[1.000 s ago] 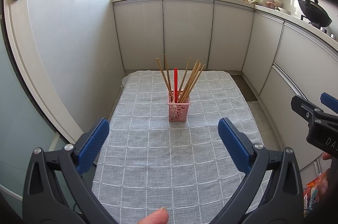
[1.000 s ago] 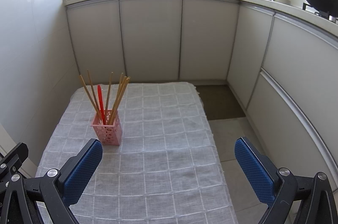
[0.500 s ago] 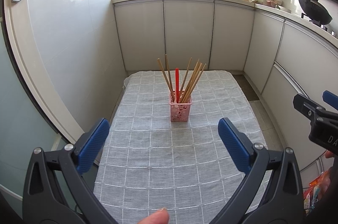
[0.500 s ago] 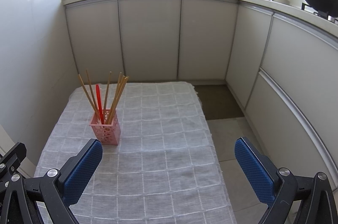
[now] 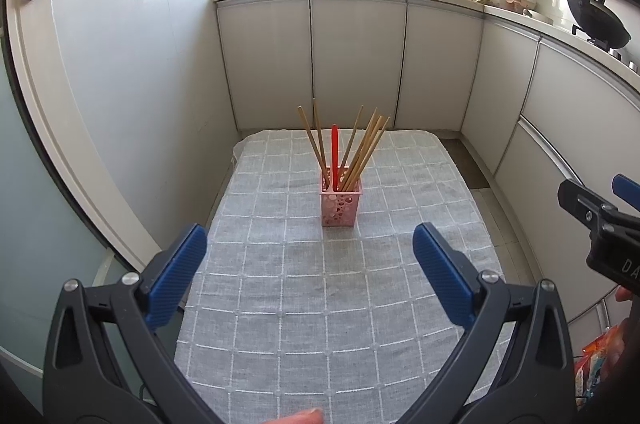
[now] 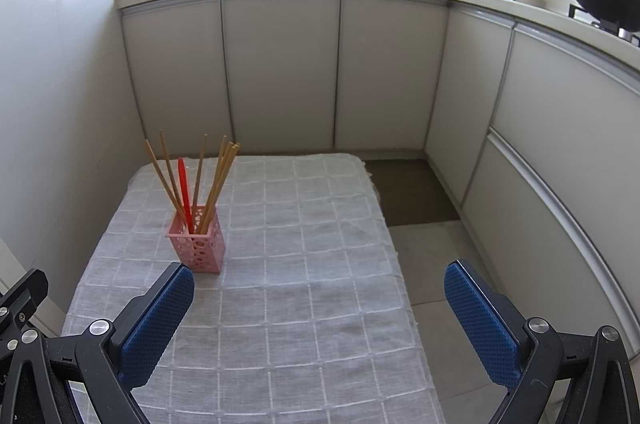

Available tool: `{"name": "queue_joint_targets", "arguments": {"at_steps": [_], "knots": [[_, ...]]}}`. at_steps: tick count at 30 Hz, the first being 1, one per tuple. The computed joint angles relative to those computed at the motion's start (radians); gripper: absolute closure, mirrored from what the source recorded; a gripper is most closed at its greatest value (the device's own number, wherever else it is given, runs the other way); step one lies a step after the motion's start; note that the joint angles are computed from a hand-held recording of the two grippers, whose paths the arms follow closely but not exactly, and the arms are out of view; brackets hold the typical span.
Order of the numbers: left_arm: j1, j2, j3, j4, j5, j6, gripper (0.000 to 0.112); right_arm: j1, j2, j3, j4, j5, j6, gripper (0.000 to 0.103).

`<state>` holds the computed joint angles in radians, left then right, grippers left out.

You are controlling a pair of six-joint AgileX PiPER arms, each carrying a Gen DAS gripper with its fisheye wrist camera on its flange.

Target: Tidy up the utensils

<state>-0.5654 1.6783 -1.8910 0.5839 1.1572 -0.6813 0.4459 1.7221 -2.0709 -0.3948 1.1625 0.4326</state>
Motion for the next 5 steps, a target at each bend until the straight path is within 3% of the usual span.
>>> {"name": "queue_joint_targets", "arguments": {"at_steps": [5], "knots": [[0.012, -0.002, 0.006, -0.015, -0.013, 0.01, 0.01, 0.001, 0.005, 0.001, 0.001, -0.002, -0.004, 0.0]]}}
